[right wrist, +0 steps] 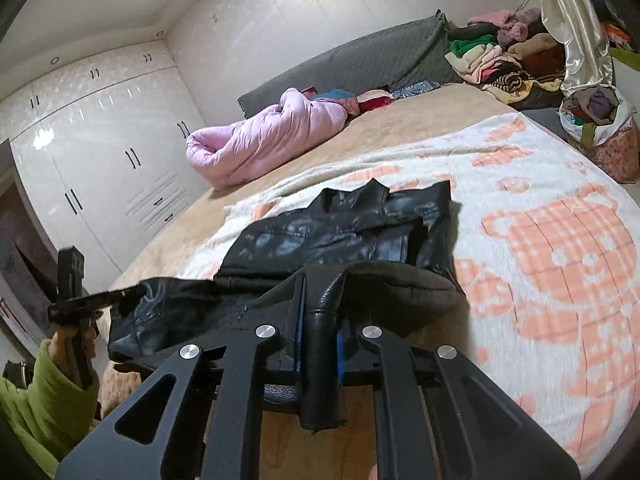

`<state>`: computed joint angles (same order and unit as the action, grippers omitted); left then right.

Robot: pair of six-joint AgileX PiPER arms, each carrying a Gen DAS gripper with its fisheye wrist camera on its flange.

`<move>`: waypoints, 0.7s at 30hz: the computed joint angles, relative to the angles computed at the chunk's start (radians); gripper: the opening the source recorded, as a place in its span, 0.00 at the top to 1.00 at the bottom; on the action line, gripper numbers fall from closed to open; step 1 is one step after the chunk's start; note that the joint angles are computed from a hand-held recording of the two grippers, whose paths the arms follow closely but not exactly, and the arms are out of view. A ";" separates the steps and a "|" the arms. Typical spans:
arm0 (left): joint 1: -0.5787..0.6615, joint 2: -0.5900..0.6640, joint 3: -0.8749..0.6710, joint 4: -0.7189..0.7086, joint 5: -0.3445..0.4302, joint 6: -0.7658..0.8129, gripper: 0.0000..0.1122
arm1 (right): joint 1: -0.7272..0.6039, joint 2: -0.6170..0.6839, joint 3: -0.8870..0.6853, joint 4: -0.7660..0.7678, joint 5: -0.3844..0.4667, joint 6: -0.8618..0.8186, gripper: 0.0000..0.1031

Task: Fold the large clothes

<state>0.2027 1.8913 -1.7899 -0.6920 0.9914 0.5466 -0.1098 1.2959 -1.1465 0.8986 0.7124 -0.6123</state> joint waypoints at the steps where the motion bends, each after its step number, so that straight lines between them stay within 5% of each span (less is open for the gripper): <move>1: 0.006 0.010 -0.006 -0.008 0.015 -0.006 0.91 | 0.011 0.013 -0.019 -0.015 -0.008 0.020 0.90; 9: 0.064 0.044 0.101 -0.014 0.096 0.016 0.73 | 0.030 -0.023 0.027 -0.036 -0.005 0.033 0.90; 16: 0.127 0.066 0.232 -0.077 0.169 0.101 0.41 | 0.042 -0.086 0.109 -0.080 -0.008 0.056 0.90; 21: 0.144 0.073 0.276 -0.106 0.208 0.133 0.36 | 0.018 -0.102 0.142 -0.043 -0.004 0.034 0.90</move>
<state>0.3471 1.9647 -1.5139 -0.7980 1.1999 0.6798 -0.0922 1.1940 -1.0048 0.8557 0.7083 -0.5786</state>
